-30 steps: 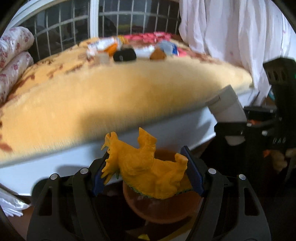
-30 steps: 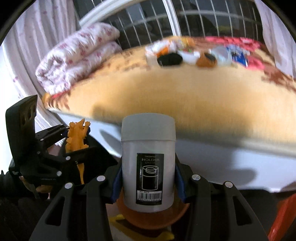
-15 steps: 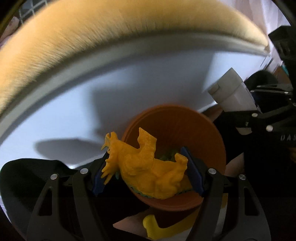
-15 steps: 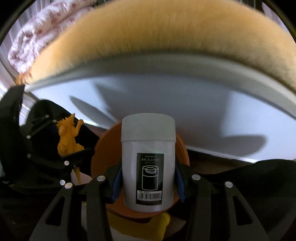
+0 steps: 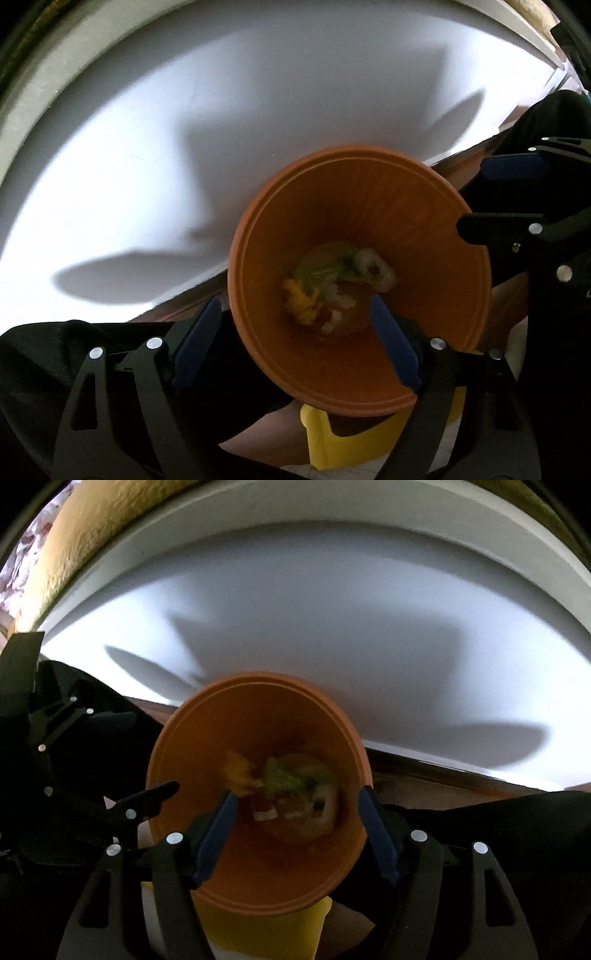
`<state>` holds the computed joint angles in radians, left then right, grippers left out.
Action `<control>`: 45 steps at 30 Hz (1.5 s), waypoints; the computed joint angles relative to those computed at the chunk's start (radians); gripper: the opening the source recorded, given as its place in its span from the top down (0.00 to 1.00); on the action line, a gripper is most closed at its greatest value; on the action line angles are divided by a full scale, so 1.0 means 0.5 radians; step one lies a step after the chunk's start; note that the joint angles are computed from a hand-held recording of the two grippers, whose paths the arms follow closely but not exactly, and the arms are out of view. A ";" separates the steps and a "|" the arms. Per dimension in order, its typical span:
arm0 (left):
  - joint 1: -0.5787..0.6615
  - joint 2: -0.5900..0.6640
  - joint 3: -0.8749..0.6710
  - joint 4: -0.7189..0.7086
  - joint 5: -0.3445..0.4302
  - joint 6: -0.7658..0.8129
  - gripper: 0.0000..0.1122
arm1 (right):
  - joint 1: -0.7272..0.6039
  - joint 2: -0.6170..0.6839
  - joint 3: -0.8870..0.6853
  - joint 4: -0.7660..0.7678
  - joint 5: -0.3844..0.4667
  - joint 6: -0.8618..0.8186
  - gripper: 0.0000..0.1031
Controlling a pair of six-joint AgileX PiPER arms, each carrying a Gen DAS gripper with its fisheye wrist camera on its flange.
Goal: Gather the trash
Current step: 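Lower both tools over the orange bucket and release the bottle and toy, then grasp the brown cup with the right tool while the left tool grasps the black ball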
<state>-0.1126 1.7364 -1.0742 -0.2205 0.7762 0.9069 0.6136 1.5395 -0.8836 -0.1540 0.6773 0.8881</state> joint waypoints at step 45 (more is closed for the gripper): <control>0.429 -0.233 -0.875 -0.962 0.792 0.136 0.28 | -1.233 0.599 -1.854 0.604 0.434 -1.054 0.73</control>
<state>0.1018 1.6200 -1.5118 -0.7014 1.1720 0.9748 -0.0029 1.8389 -1.8107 0.1481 0.8942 0.3614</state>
